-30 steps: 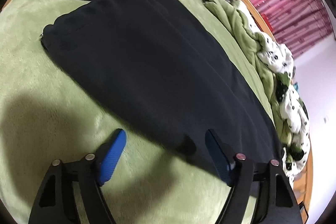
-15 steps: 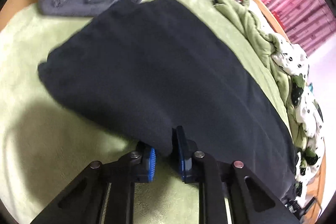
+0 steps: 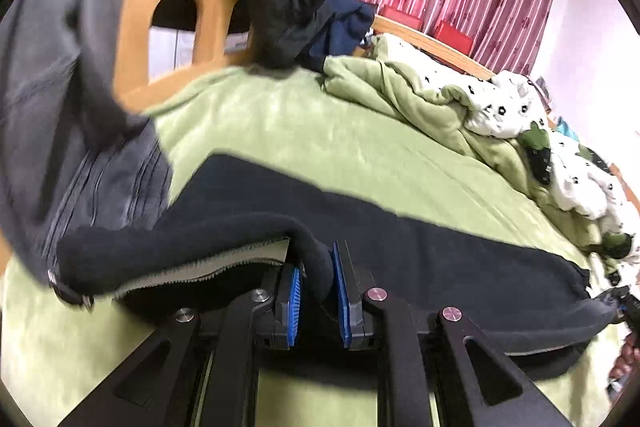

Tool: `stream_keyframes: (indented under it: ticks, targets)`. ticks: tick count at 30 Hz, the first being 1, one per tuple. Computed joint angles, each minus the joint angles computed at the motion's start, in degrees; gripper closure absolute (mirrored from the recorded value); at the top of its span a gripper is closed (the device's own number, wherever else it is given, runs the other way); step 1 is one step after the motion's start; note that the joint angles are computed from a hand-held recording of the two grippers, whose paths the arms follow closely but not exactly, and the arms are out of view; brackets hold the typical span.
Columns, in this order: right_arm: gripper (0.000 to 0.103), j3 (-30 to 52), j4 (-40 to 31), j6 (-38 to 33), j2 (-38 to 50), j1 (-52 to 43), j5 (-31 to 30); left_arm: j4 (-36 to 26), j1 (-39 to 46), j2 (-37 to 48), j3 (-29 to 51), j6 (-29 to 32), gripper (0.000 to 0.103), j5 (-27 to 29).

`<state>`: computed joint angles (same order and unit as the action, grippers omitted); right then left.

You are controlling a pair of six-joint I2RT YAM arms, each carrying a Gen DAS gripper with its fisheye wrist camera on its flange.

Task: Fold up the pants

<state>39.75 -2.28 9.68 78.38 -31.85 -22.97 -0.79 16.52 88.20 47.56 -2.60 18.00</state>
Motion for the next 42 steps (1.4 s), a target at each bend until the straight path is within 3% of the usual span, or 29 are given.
stream_keyframes:
  ticks: [6, 9, 11, 12, 13, 15, 20, 23, 27, 32, 35, 40, 42]
  targets:
    - [0.091, 9.95, 8.35, 2.19, 16.35, 5.5, 5.56, 10.34, -8.11, 14.87, 9.06, -2.27, 0.088, -13.37]
    - [0.088, 15.52, 10.68, 6.31, 25.86, 7.77, 8.52, 7.65, -9.53, 22.31, 15.67, -3.96, 0.085, -15.77]
    - [0.075, 18.29, 9.47, 7.32, 30.09, 9.06, 10.7, 4.3, -9.72, 25.17, 18.67, -5.05, 0.08, -16.33]
    - [0.071, 19.54, 8.16, 7.5, 31.83, 9.73, 12.32, 3.47, -9.89, 25.3, 18.65, -5.79, 0.067, -17.2]
    - [0.069, 19.3, 8.07, 7.45, 32.34, 9.98, 13.03, 3.03, -9.6, 24.97, 18.21, -6.36, 0.046, -16.72]
    - [0.058, 16.44, 9.25, 6.64, 30.83, 9.42, 11.9, 4.15, -7.98, 22.05, 14.66, -7.0, 0.028, -12.68]
    - [0.05, 5.88, 7.28, 3.31, 18.48, 5.46, 9.39, 2.8, -4.3, 10.54, 4.28, -6.96, 0.025, -4.27]
    - [0.038, -3.43, 4.45, 0.42, 7.36, 0.26, 6.82, -0.26, -2.0, 4.54, -1.88, -8.02, 0.023, 1.56]
    - [0.038, -11.26, 1.71, -3.96, 1.3, -9.55, 0.89, -2.83, 0.87, 0.87, -9.72, -6.68, 0.023, 7.16]
    - [0.038, -13.55, 0.59, -8.87, 4.01, -18.71, -6.14, -4.1, 4.27, 4.12, -13.82, -4.72, 0.023, 12.58]
    - [0.038, -13.59, 2.63, -10.25, 8.02, -20.84, -9.27, 1.42, 5.06, 6.67, -14.94, -7.68, 0.023, 14.37]
    - [0.038, -11.58, 10.97, -6.41, 15.56, -18.44, -11.24, 9.16, 2.68, 11.52, -12.9, -12.4, 0.025, 13.56]
    - [0.04, -8.54, 12.55, -3.29, 19.08, -16.09, -9.22, 10.37, 2.38, 13.58, -10.92, -14.52, 0.025, 13.51]
